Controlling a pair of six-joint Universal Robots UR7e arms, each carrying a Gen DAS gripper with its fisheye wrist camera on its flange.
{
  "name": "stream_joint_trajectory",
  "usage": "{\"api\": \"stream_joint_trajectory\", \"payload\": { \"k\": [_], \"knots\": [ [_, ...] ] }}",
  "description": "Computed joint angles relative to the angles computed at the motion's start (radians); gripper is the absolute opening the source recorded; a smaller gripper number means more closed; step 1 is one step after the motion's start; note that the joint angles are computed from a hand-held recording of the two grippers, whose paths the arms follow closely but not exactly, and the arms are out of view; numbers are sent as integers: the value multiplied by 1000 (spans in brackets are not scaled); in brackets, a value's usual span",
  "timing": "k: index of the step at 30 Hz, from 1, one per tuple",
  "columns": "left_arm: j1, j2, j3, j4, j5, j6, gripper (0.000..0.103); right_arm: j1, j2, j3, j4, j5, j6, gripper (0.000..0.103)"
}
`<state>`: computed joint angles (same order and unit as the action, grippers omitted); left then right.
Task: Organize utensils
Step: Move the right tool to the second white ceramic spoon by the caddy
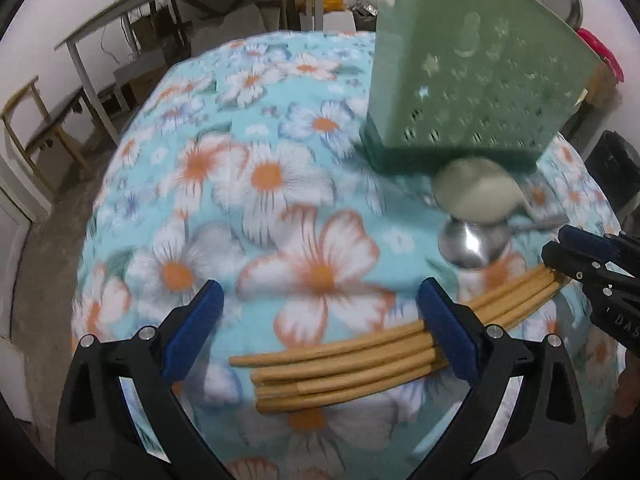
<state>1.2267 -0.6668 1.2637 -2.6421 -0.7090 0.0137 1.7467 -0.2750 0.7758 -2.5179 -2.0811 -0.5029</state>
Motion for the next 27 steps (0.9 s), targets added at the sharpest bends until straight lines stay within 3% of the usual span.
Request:
{"api": "stream_joint_trajectory", "payload": {
  "k": [5,9,13,20,27],
  "knots": [
    [0,-47,66,-37,-53,-18,95,0,-59,119,-87,18,-57,32],
    [3,-61,79,-104,-87,-10,95,14,-60,147,-225,46,-185,32],
    [5,-57,69,-188,-96,20,95,26,21,18,-246,42,-321,32],
    [10,-57,67,-209,-107,21,95,35,128,-141,-178,-6,-444,32],
    [22,-50,51,-199,-133,15,95,46,161,-155,-236,-47,-522,32]
  ]
}}
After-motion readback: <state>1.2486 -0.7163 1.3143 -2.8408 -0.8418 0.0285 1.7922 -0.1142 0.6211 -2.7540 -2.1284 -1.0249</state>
